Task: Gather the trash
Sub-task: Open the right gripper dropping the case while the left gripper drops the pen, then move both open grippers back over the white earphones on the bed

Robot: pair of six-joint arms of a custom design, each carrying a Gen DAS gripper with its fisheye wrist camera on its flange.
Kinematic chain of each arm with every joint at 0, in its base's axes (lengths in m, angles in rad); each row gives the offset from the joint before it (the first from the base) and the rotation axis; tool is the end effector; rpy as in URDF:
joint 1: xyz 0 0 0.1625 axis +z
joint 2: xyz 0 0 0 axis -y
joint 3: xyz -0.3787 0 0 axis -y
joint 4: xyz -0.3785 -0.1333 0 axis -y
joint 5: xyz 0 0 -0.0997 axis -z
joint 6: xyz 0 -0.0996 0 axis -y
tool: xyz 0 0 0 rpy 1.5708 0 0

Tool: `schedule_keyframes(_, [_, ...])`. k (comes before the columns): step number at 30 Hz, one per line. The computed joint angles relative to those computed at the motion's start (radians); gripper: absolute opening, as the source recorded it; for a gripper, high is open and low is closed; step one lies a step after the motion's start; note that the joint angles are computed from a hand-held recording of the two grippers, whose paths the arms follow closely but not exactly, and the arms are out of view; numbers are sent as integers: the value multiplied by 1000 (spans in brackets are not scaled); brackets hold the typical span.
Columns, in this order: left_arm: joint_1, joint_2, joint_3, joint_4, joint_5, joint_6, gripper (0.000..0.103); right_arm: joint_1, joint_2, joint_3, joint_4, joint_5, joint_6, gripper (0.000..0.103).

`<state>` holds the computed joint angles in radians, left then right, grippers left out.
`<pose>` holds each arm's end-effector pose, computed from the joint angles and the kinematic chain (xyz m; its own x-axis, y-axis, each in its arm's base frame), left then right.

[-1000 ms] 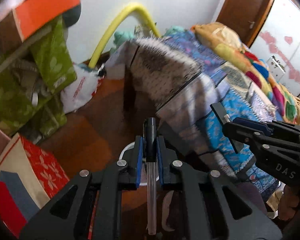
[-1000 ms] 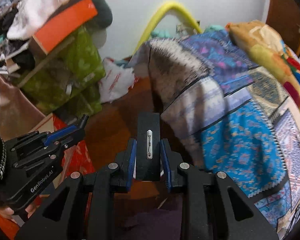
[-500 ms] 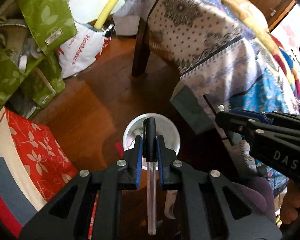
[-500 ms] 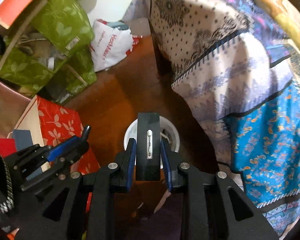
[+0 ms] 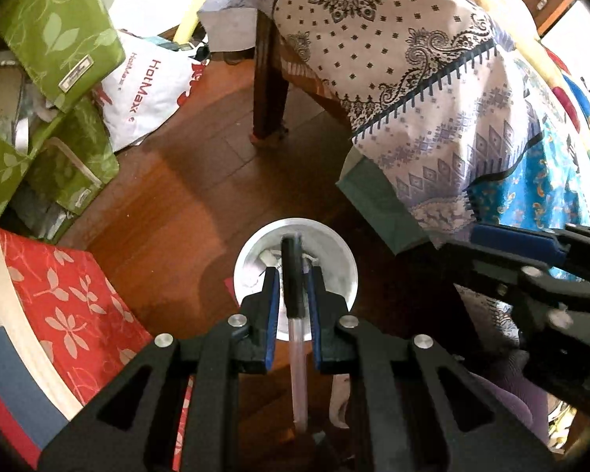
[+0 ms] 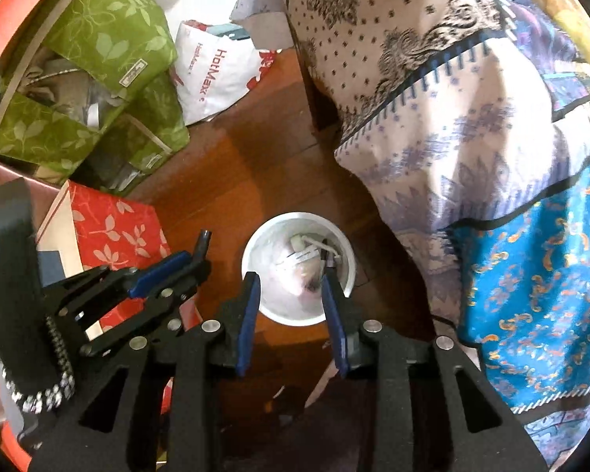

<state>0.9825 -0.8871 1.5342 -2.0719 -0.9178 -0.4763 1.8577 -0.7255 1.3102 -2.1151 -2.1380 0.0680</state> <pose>-0.1875 -0.6302 0.1351 -0.7953 0.0797 -0.6009 0.2075 0.9672 -0.1463 0.2733 -0.6442 0.1169 -0.8201 -0.1938 0.5383 -0.2276 0.9738 0.0038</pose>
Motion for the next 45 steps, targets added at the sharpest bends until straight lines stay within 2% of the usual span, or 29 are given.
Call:
schedule_keyframes(3, [-5, 13, -27, 51, 10, -20, 20, 0, -29, 21, -16, 2, -3, 30])
schedule_keyframes(11, [-44, -44, 8, 29, -1, -38, 20, 21, -109, 94, -73, -13, -19, 30])
schedule_keyframes(21, [-157, -137, 61, -13, 43, -40, 21, 56, -259, 212, -187, -34, -30, 30])
schedule_keyframes(25, [-207, -144, 61, -35, 69, -24, 21, 70, -323, 260, -241, -54, -35, 30])
schedule_keyframes(33, [-295, -93, 23, -116, 56, 36, 21, 79, -470, 357, -344, -120, -50, 30])
schedule_keyframes(40, [-350, 9, -56, -174, 2, 139, 25, 69, -596, 438, -399, -187, -31, 30])
schedule_keyframes(45, [-373, 109, -146, -196, -68, 198, 26, 44, -689, 492, -428, -239, -12, 30])
